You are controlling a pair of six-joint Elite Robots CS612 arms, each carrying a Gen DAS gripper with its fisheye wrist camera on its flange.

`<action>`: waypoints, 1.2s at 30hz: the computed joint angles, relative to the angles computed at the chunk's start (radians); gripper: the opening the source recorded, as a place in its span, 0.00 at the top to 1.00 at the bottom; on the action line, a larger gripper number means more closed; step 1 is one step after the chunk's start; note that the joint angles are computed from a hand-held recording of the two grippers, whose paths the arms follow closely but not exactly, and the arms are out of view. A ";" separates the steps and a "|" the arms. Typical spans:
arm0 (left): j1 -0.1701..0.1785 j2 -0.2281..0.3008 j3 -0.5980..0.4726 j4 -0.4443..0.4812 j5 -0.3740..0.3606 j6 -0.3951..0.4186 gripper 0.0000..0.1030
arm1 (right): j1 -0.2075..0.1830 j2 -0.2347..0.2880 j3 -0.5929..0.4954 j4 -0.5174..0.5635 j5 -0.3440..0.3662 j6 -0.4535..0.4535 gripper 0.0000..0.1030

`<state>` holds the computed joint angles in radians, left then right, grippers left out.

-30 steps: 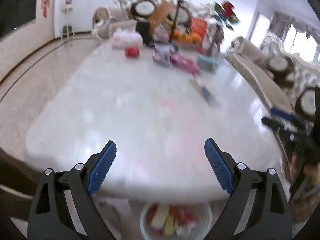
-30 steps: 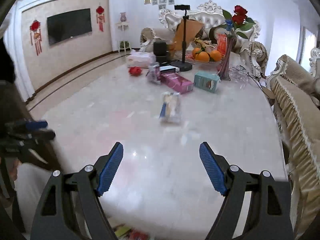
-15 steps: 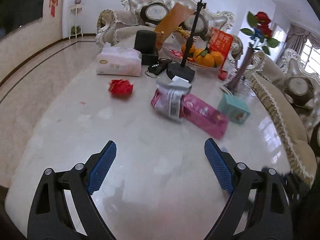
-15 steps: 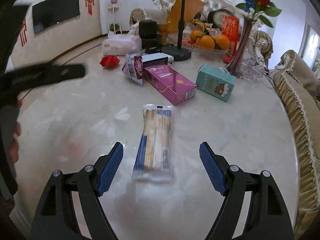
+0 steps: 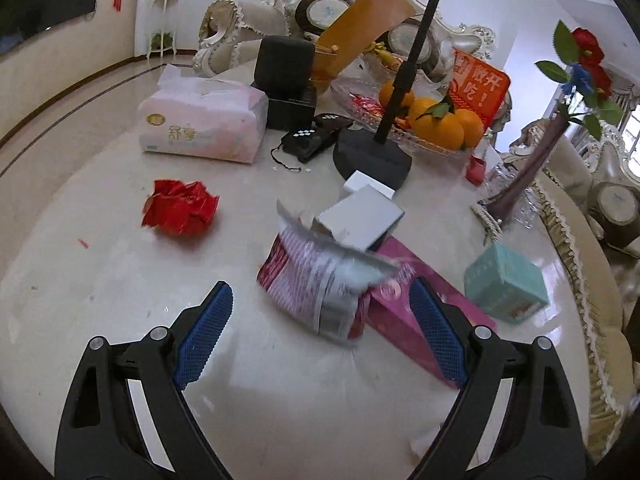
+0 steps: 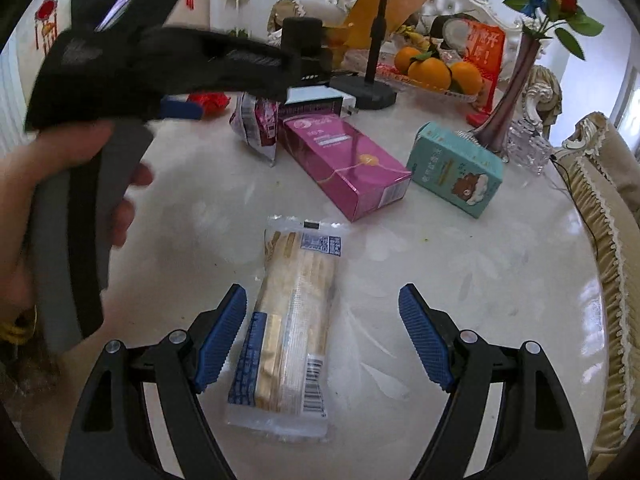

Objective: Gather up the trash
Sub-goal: 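Move both open grippers back over the table toward the snack packets, then grasp the white snack packet with the left gripper while the right grasps the bread packet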

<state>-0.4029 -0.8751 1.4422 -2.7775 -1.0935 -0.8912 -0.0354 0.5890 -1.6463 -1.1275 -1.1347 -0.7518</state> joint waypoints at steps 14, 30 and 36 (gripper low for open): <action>0.032 0.038 -0.051 0.087 -0.033 -0.068 0.15 | 0.010 -0.011 0.025 0.001 -0.013 -0.015 0.27; 0.022 0.018 -0.012 0.093 -0.001 -0.067 0.50 | 0.010 -0.016 0.038 0.001 -0.012 0.002 0.28; 0.025 0.007 0.014 0.049 -0.028 -0.031 0.59 | 0.013 -0.012 0.032 -0.003 -0.017 -0.009 0.30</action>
<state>-0.3781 -0.8680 1.4563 -2.7282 -1.1216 -0.9224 -0.0225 0.5773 -1.6140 -1.1303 -1.1519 -0.7610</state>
